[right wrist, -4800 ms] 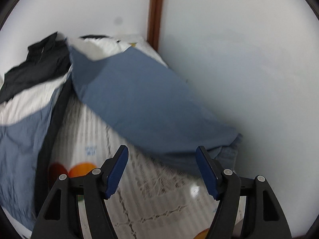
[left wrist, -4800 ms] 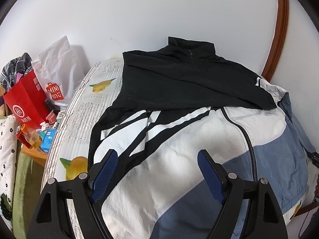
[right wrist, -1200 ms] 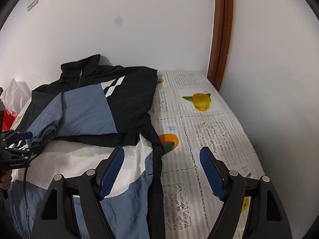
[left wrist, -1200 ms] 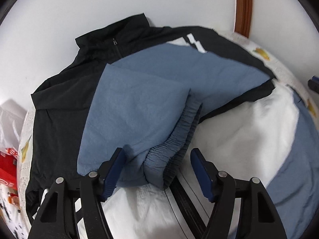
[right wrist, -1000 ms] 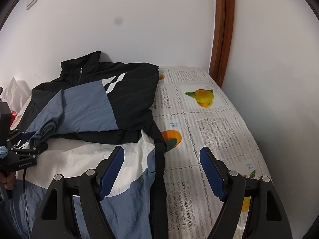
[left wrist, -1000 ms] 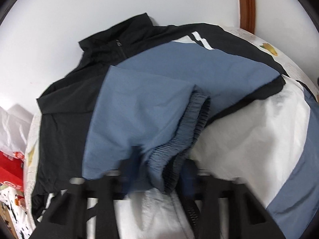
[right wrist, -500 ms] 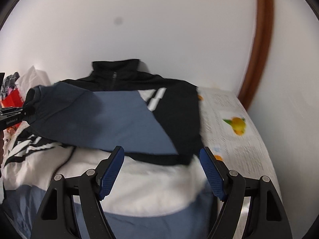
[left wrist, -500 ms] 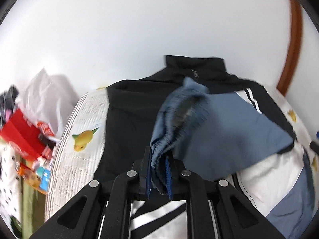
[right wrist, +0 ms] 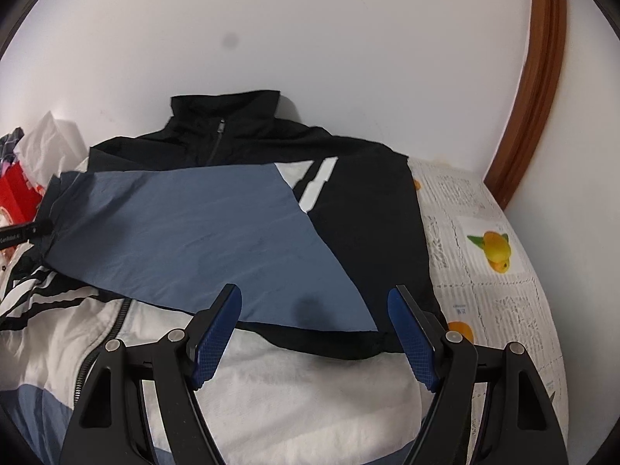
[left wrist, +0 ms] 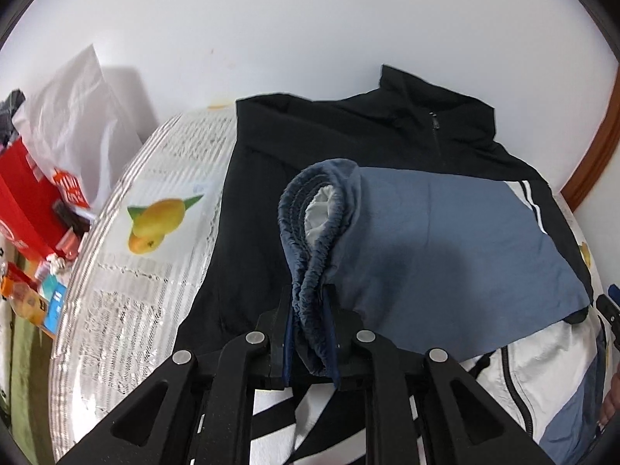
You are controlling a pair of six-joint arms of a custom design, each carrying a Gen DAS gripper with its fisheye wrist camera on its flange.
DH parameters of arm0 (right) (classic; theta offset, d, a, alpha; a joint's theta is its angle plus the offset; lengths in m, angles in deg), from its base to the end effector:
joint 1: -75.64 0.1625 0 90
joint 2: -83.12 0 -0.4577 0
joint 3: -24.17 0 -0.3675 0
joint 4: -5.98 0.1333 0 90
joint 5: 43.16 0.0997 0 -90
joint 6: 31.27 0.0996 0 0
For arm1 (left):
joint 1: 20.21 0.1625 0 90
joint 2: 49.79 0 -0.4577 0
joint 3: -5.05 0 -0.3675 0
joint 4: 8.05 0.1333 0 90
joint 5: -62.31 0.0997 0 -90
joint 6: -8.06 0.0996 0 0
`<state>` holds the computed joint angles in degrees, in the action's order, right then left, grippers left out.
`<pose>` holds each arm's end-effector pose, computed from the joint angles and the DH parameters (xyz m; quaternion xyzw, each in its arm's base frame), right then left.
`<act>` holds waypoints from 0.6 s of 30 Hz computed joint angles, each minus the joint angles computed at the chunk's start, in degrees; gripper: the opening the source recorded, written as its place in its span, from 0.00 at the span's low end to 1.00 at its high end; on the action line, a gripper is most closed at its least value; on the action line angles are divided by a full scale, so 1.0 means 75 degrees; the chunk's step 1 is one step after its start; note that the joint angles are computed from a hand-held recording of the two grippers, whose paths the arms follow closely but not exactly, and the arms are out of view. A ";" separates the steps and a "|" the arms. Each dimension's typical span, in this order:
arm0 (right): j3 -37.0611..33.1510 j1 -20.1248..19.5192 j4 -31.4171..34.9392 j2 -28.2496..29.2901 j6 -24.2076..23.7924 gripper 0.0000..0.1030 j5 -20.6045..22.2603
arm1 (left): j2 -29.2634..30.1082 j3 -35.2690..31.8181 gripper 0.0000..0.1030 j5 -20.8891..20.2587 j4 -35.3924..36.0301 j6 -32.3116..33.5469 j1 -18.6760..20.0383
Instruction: Fold large clothes
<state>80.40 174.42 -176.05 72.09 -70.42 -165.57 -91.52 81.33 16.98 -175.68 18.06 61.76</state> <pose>0.2069 -0.8157 0.0045 0.2566 -0.8503 0.3012 0.3471 0.0944 -0.7864 0.2751 -0.0030 0.8716 -0.3335 0.3593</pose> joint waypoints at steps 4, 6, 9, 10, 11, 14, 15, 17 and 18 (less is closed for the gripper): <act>-0.0035 -0.0063 0.0030 0.0002 0.0052 0.75 -0.0046 | 0.0008 0.0006 0.22 0.0168 -0.0081 -0.0041 0.0023; -0.0031 -0.0071 0.0033 -0.0008 0.0048 0.75 -0.0093 | 0.0024 0.0046 0.23 0.0541 -0.0228 0.0026 -0.0028; 0.0140 -0.0059 -0.0135 -0.0089 0.0000 0.75 -0.0178 | -0.0090 0.0228 0.23 0.0751 -0.0488 0.0167 -0.0077; 0.0233 -0.0054 -0.0208 -0.0135 -0.0006 0.75 -0.0187 | -0.0190 0.0344 0.23 0.0725 -0.0496 0.0102 -0.0088; 0.0416 -0.0045 -0.0315 -0.0227 -0.0002 0.75 -0.0174 | -0.0285 0.0458 0.23 0.0676 -0.0534 0.0073 -0.0093; 0.0992 -0.0026 -0.0603 -0.0507 -0.0138 0.75 -0.0074 | -0.0547 0.0882 0.23 0.0651 -0.0797 0.0174 -0.0149; 0.1242 -0.0022 -0.0868 -0.0605 -0.0219 0.75 -0.0075 | -0.0677 0.1143 0.23 0.0674 -0.1004 0.0266 -0.0193; 0.1638 -0.0008 -0.1337 -0.0747 -0.0311 0.75 -0.0175 | -0.0848 0.1454 0.23 0.0699 -0.1143 0.0338 -0.0251; 0.1785 -0.0003 -0.1487 -0.0801 -0.0325 0.75 -0.0243 | -0.0968 0.1681 0.23 0.0707 -0.1231 0.0392 -0.0290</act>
